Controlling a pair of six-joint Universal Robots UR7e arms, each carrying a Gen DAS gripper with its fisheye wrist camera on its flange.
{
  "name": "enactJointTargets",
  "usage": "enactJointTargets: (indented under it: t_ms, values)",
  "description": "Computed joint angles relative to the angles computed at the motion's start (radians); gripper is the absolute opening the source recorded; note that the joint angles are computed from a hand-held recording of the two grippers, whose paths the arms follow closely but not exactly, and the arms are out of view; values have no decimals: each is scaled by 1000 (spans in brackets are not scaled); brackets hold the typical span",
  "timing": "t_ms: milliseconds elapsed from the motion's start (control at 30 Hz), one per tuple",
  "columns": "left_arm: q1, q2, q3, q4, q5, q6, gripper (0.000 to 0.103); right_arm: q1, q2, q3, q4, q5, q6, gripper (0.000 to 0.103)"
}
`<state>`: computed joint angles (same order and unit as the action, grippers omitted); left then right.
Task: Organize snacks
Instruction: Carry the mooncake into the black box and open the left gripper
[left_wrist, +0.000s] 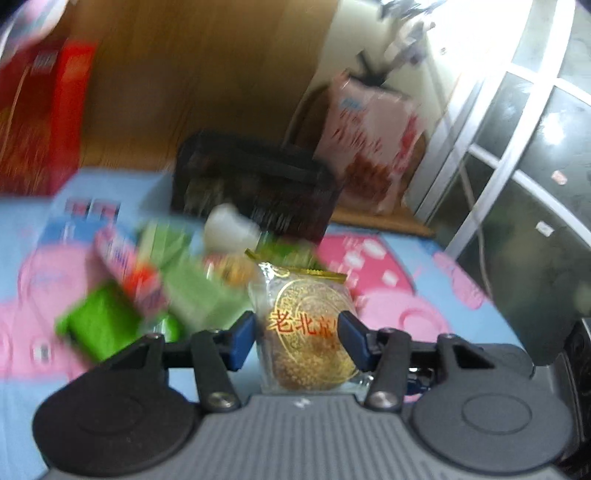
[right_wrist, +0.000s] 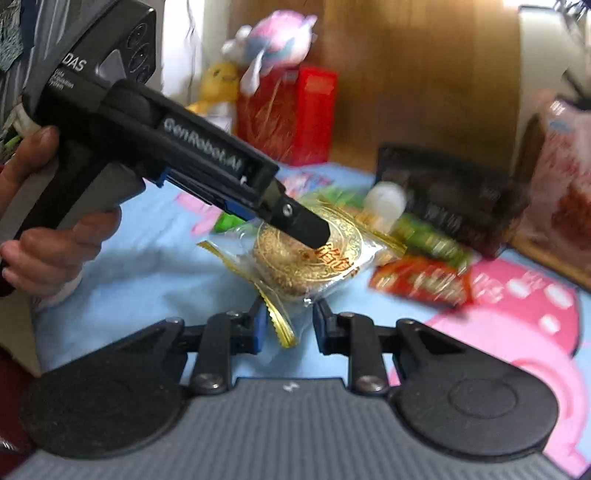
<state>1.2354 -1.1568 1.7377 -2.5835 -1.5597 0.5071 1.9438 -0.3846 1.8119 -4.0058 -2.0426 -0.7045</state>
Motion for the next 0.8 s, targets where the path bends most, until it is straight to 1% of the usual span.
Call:
enactJointTargets:
  t_ms: [67, 133, 200, 300, 367, 400, 467, 500, 533, 567, 600, 633, 667, 700, 733, 800]
  values:
    - [-21, 31, -36, -31, -7, 34, 49, -1, -7, -28, -39, 8, -20, 28]
    - [-36, 82, -104, -41, -23, 41, 49, -6, -16, -72, -50, 5, -55, 28]
    - [-49, 147, -184, -58, -35, 40, 49, -18, -26, -131, -30, 9, -71, 28]
    - [-65, 272, -337, -48, -21, 7, 50, -50, -43, -239, 63, 23, -41, 28]
    - [-67, 353, -438, -19, 1, -22, 54, -67, -25, -334, 132, -1, -50, 31]
    - [-68, 387, -479, -7, 18, -37, 57, -67, -2, -382, 144, -30, -80, 31]
    - [-70, 432, -532, 16, 75, -63, 58, -70, 53, -473, 132, -85, -164, 37]
    - [-65, 434, -533, 13, 84, -81, 56, -71, 64, -486, 124, -100, -177, 37]
    - [-52, 421, -521, 11, 52, -95, 56, -70, 58, -465, 106, -94, -157, 37]
    - [-36, 401, -503, 14, 2, -93, 56, -72, 36, -414, 90, -59, -111, 37]
    - [-22, 373, -470, 2, -30, -83, 56, -77, 12, -358, 70, -18, -68, 38]
    - [-12, 345, -436, -17, -47, -71, 56, -81, -5, -311, 47, 7, -32, 40]
    - [0, 319, -407, -27, -66, -54, 56, -84, -16, -266, 21, 15, 7, 42]
    - [11, 295, -385, -29, -79, -40, 58, -84, -25, -220, 3, 16, 50, 42]
    - [21, 271, -363, -32, -85, -32, 58, -88, -39, -184, 1, 24, 95, 42]
    - [41, 222, -323, -36, -85, -22, 59, -93, -57, -137, -6, 24, 157, 42]
